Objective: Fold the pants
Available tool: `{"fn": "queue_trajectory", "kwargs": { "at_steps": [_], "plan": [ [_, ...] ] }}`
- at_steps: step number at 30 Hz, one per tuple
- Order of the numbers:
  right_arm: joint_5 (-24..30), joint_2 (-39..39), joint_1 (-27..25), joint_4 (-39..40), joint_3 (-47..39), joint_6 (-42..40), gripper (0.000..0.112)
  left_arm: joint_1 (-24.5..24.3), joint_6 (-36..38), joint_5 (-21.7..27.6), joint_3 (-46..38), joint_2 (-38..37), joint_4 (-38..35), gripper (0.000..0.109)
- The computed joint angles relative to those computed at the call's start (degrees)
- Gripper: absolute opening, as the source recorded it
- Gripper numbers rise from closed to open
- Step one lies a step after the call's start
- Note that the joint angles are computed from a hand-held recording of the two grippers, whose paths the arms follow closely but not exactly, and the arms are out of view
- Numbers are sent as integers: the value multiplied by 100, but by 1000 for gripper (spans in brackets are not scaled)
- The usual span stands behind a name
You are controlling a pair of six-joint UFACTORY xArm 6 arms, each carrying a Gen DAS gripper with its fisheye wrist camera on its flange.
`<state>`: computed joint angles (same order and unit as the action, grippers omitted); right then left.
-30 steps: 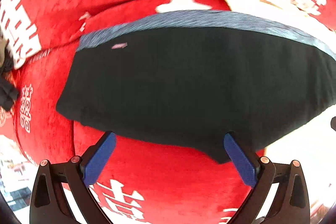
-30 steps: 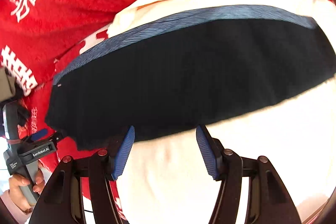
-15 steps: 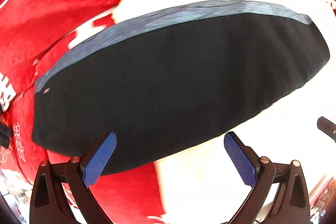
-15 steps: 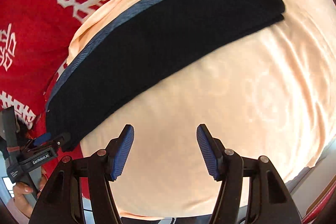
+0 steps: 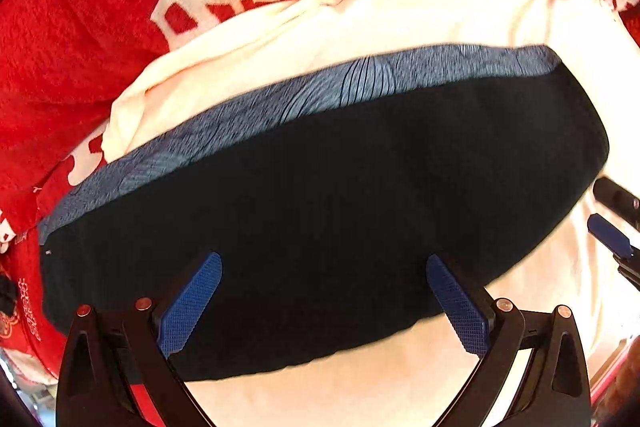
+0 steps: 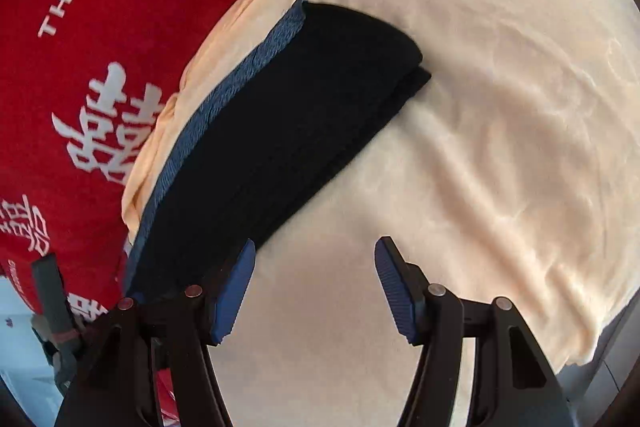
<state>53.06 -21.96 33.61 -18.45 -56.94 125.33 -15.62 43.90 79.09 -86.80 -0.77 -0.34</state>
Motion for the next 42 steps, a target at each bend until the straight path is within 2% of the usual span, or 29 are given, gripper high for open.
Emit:
{"fn": "queue_trajectory", "kwargs": {
  "at_steps": [4, 5, 7, 9, 13, 15, 16, 17, 18, 24, 28, 34, 36, 37, 38, 39, 40, 42],
  "plan": [
    [-536, -298, -479, -311, 560, 423, 66, -219, -423, -60, -12, 7, 7, 103],
    [-638, -370, -529, -369, 690, 554, 51, -253, -452, -135, 35, -17, 21, 103],
    [-908, -469, -665, -247, 920, 552, 6, -315, -436, -411, 275, -115, 64, 103],
    [-1098, -543, -654, -555, 1019, 857, 7, -378, -460, -478, 441, -131, 190, 103],
    [-1336, -763, -480, -807, 1351, 1382, 9, -298, -557, -379, 482, -165, -54, 103],
    [-1440, -904, -402, -908, 1563, 1757, 21, -251, -494, -324, 401, -87, -129, 103],
    [-1478, -1006, -343, -1029, 1678, 1979, 38, -223, -460, -335, 362, -29, -136, 103],
    [-1506, -1040, -298, -1188, 1727, 2177, 48, -210, -433, -350, 343, 3, -130, 103],
    [-1518, -1113, -248, -1360, 1792, 2353, 49, -199, -410, -381, 339, 23, -118, 103],
    [-1515, -1390, -119, -1906, 2081, 2846, 49, -180, -512, -391, 386, -8, -120, 103],
    [-1723, -1404, -195, -2858, 2304, 3695, 49, -120, -444, -390, 317, 88, -208, 103],
    [-1786, -1301, -395, -4166, 2409, 4751, 49, 153, -90, -684, 418, 254, -408, 103],
    [-2104, -1236, -619, -4420, 2415, 4982, 50, 194, -68, -655, 349, 280, -379, 103],
    [-2275, -1200, -715, -4446, 2400, 5013, 47, 203, -109, -693, 332, 263, -364, 101],
    [-2417, -1175, -804, -4402, 2378, 4971, 32, 216, -156, -819, 330, 211, -432, 89],
    [-2483, -1170, -858, -4311, 2345, 4856, 22, 240, -122, -855, 292, 189, -554, 84],
    [-2454, -1186, -868, -4267, 2284, 4726, 14, 282, -35, -855, 237, 194, -700, 84],
    [-2369, -1203, -866, -4132, 2060, 4208, 14, 323, 158, -887, 248, 159, -902, 84]
  ]
}}
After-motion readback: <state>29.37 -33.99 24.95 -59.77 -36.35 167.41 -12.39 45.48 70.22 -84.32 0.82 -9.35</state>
